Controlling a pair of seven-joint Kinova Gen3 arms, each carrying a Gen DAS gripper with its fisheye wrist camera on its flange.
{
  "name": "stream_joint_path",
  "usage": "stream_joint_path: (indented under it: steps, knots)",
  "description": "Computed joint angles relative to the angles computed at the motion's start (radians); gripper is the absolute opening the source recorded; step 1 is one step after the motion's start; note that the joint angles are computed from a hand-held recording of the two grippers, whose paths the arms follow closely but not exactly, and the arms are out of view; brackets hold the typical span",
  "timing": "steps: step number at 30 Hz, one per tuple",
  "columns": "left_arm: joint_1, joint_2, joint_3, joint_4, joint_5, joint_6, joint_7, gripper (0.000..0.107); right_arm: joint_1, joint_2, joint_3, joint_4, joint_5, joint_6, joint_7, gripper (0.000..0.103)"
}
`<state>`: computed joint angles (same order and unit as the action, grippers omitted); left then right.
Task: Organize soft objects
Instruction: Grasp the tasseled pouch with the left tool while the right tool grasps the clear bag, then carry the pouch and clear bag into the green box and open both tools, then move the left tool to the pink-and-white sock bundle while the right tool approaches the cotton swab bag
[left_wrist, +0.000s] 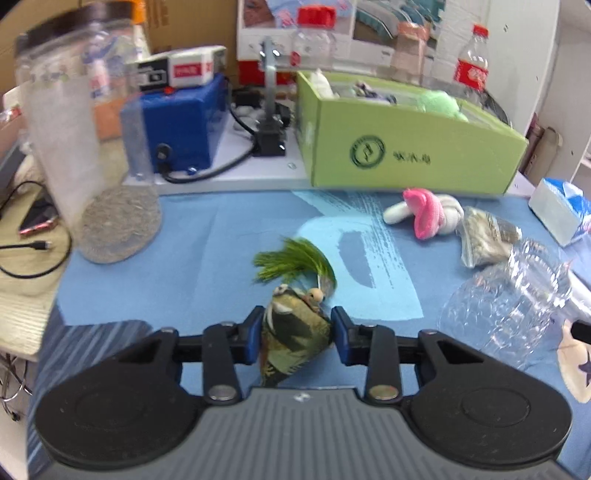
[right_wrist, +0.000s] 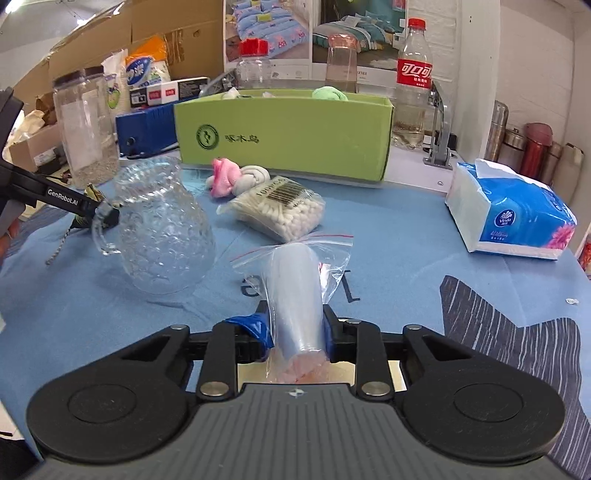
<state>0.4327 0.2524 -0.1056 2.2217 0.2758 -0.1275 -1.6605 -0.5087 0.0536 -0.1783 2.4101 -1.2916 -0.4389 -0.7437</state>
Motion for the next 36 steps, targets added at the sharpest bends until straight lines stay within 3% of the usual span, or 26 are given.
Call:
stream_joint_path:
  steps: [3,6,9,12,14,16,20,21,22,23,24,27,30,34,36]
  knots:
    - [-0.062,-0.058,0.046,0.002,-0.030,0.000,0.015,0.036,0.037,-0.060,-0.048,0.024,0.069,-0.032,-0.071,0.009]
    - [-0.163,-0.080,0.143,-0.056,-0.100,0.017,0.051,0.036,0.171,-0.104,-0.116,0.004,0.189,-0.013,-0.123,0.009]
    - [-0.167,-0.057,0.157,-0.173,-0.141,0.058,0.067,0.036,0.289,-0.086,-0.142,-0.067,0.311,-0.020,-0.115,0.009]
    - [-0.252,0.004,0.267,-0.312,-0.192,0.090,0.092,0.036,0.332,-0.025,-0.081,-0.177,0.433,0.021,-0.136,0.009]
    - [-0.318,0.051,0.358,-0.404,-0.228,0.121,0.107,0.036,0.306,0.027,0.007,-0.259,0.514,0.076,-0.173,0.009]
    - [-0.329,0.105,0.395,-0.497,-0.241,0.154,0.107,0.036,0.263,0.091,0.098,-0.344,0.595,0.123,-0.221,0.009]
    - [-0.276,0.215,0.375,-0.682,-0.233,0.255,0.076,0.037,0.212,0.198,0.219,-0.490,0.758,0.238,-0.375,0.011]
    - [-0.244,0.240,0.346,-0.720,-0.236,0.276,0.075,0.040,0.204,0.221,0.244,-0.526,0.797,0.278,-0.415,0.016]
    - [-0.202,0.261,0.300,-0.752,-0.237,0.297,0.081,0.045,0.210,0.246,0.251,-0.564,0.835,0.319,-0.456,0.017]
    - [-0.159,0.279,0.253,-0.784,-0.249,0.325,0.103,0.071,0.208,0.278,0.264,-0.605,0.866,0.360,-0.495,0.018]
    - [-0.125,0.294,0.213,-0.804,-0.262,0.341,0.130,0.079,0.207,0.304,0.273,-0.639,0.882,0.400,-0.524,0.021]
    - [-0.113,0.301,0.191,-0.790,-0.257,0.323,0.134,0.079,0.176,0.362,0.325,-0.706,0.906,0.500,-0.588,0.028]
    - [-0.078,0.294,0.139,-0.776,-0.267,0.315,0.168,0.079,0.206,0.339,0.280,-0.678,0.897,0.465,-0.579,0.036]
    - [-0.052,0.253,0.100,-0.715,-0.288,0.278,0.199,0.079,0.210,0.295,0.245,-0.589,0.932,0.303,-0.660,0.045]
    - [-0.025,0.220,0.067,-0.657,-0.301,0.238,0.215,0.081,0.228,0.280,0.212,-0.551,0.905,0.233,-0.628,0.049]
